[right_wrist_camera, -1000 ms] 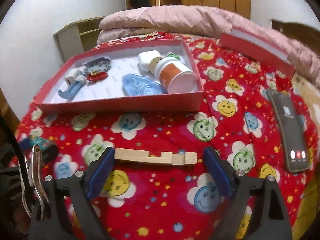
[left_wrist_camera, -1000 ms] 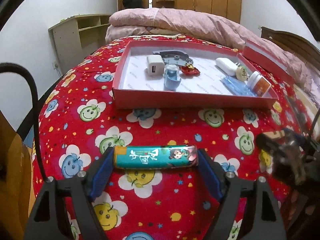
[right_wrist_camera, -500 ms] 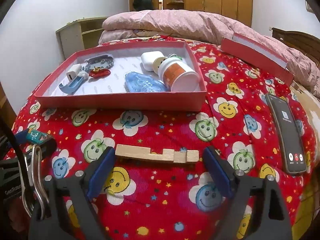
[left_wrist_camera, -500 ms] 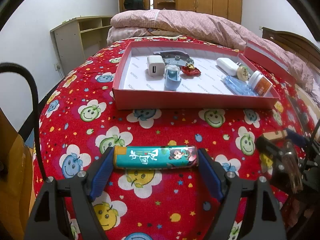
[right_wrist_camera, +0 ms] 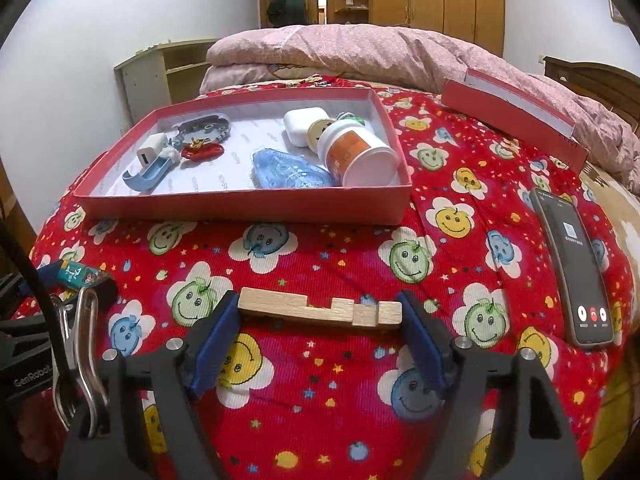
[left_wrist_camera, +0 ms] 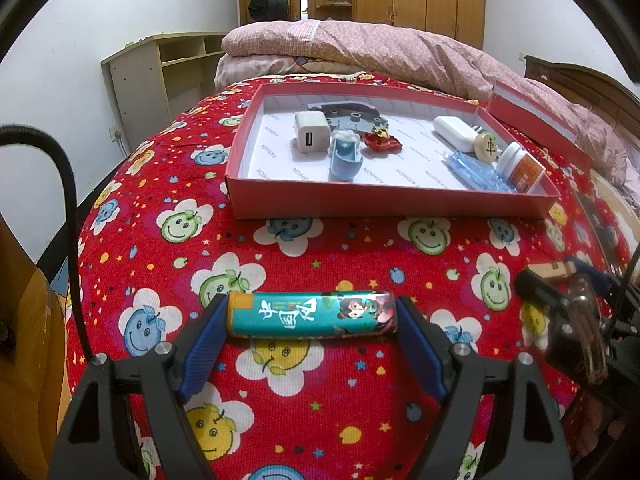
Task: Organize rigid objects
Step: 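Carry the teal lighter and wooden block into the tray and open both tools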
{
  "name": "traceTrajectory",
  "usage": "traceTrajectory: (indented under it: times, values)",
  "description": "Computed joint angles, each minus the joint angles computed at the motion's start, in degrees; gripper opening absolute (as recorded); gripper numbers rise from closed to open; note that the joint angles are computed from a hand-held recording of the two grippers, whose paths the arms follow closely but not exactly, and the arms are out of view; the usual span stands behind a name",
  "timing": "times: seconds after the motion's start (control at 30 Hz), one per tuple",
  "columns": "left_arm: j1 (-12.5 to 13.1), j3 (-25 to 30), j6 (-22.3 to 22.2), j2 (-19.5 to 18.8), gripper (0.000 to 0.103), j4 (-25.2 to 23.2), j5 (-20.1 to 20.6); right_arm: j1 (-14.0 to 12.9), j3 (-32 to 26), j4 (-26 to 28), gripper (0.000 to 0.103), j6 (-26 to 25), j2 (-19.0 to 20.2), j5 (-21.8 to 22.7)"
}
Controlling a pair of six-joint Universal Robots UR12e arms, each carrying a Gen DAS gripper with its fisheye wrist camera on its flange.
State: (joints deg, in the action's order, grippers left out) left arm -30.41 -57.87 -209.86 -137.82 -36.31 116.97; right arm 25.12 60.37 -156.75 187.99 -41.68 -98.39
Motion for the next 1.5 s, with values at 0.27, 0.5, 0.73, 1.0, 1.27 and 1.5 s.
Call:
traceTrajectory:
  times: [0.27,0.5,0.73,1.0,1.27,1.5]
  values:
    - [0.0,0.0,0.0,0.0,0.084,0.1,-0.1,0.0,0.1,-0.1,0.079,0.1,0.0,0.2]
    - [0.0,-0.1,0.1,0.0,0.084,0.1,-0.1,-0.3,0.4,-0.8,0.079,0.6,-0.2,1.6]
    - [0.0,0.0,-0.2,0.2,0.084,-0.4,-0.1,-0.5,0.6,-1.2,0.079,0.9,-0.4,2.3]
    - [0.1,-0.7,-1.0,1.2,0.084,0.4,-1.4,-0.6,1.8,-4.4,0.079,1.7,-1.1,3.3]
    - [0.0,0.4,0.1,1.3,0.084,2.5,-0.9,-0.8,2.3,-6.4,0.079,1.3,-2.1,4.6]
    - [0.2,4.3,1.0,0.2,0.084,0.5,-0.3,-0.8,1.5,-7.0,0.079,-0.5,-2.3,6.3]
